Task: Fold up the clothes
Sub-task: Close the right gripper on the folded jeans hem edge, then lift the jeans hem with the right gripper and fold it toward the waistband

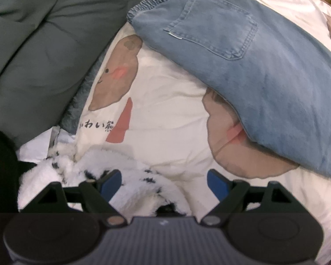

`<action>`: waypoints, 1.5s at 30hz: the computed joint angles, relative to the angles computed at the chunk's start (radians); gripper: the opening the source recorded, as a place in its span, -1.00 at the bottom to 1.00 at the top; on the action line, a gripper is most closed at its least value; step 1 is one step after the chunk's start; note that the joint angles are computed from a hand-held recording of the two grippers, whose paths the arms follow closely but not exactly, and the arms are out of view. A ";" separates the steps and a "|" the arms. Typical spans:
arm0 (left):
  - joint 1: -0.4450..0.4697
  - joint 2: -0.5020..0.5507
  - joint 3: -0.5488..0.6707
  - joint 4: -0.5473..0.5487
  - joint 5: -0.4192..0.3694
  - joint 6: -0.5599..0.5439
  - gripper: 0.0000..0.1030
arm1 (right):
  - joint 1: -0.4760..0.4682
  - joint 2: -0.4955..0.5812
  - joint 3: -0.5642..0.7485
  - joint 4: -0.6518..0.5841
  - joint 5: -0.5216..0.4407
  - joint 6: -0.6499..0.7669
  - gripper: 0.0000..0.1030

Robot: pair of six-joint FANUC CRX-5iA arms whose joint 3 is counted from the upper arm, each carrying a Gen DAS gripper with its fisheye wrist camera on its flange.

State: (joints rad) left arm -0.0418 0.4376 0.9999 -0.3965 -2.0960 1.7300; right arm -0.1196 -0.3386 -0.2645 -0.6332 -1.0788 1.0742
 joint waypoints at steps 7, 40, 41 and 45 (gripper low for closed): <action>0.007 -0.014 -0.022 -0.001 -0.001 -0.001 0.68 | 0.006 0.074 0.020 0.044 -0.026 -0.046 -0.52; -0.007 0.071 0.073 0.010 0.014 -0.099 0.68 | 0.134 0.082 0.177 0.218 -0.079 -0.073 -0.82; -0.007 0.078 0.086 0.015 0.017 -0.095 0.68 | 0.136 0.079 0.193 0.223 -0.090 -0.073 -0.82; -0.010 0.093 0.111 0.034 0.038 -0.087 0.68 | 0.147 0.071 0.263 0.232 -0.122 -0.051 -0.83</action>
